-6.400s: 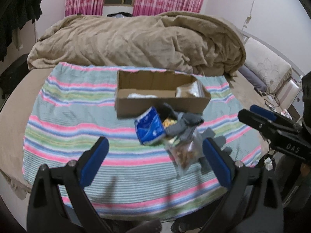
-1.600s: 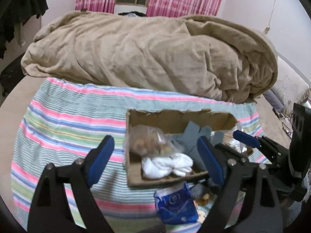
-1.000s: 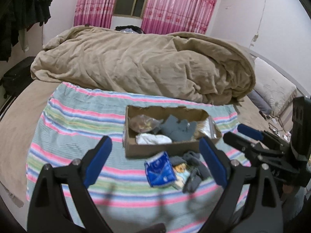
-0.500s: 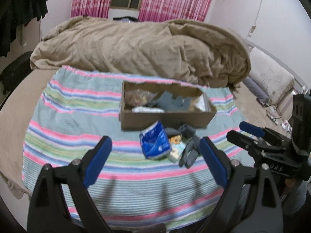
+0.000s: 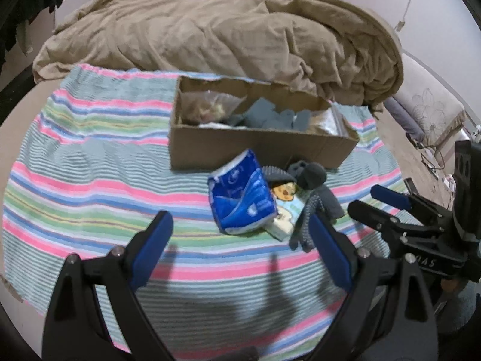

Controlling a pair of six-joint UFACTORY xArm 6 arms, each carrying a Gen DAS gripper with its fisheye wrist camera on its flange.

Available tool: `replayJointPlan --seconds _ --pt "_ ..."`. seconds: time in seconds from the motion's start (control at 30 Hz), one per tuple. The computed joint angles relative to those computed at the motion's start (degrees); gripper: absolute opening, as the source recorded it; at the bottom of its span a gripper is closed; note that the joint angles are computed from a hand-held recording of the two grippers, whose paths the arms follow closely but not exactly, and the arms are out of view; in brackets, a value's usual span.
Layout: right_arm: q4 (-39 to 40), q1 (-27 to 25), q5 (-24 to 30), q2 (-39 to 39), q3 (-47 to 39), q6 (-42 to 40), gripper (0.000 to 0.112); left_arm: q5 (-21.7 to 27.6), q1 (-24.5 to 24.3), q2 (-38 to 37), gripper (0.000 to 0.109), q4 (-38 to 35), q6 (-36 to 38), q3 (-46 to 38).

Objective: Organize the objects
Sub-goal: 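Grasp the blue tissue pack with the left tool while the right tool grasps the dotted gloves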

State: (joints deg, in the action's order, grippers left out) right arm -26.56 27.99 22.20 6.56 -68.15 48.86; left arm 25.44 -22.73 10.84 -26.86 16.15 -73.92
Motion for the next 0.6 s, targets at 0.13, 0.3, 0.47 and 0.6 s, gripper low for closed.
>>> replayJointPlan --seconds 0.13,0.3,0.47,0.6 --pt "3.03 -0.79 -0.98 2.16 -0.66 -2.95 0.075 0.95 -0.18 3.83 0.093 -0.53 -0.36 -3.25" --pt "7.71 -1.62 -2.12 5.16 -2.19 -7.17 0.073 1.11 -0.03 7.41 0.093 -0.29 -1.58 -6.21" --pt "11.88 -1.95 -3.13 7.33 -3.31 -10.76 0.06 0.4 0.14 10.33 0.093 -0.63 -3.06 -8.07" --pt "16.1 -1.66 -3.96 9.27 -4.49 -15.05 0.047 -0.94 -0.24 11.85 0.092 -1.07 -1.69 -8.79"
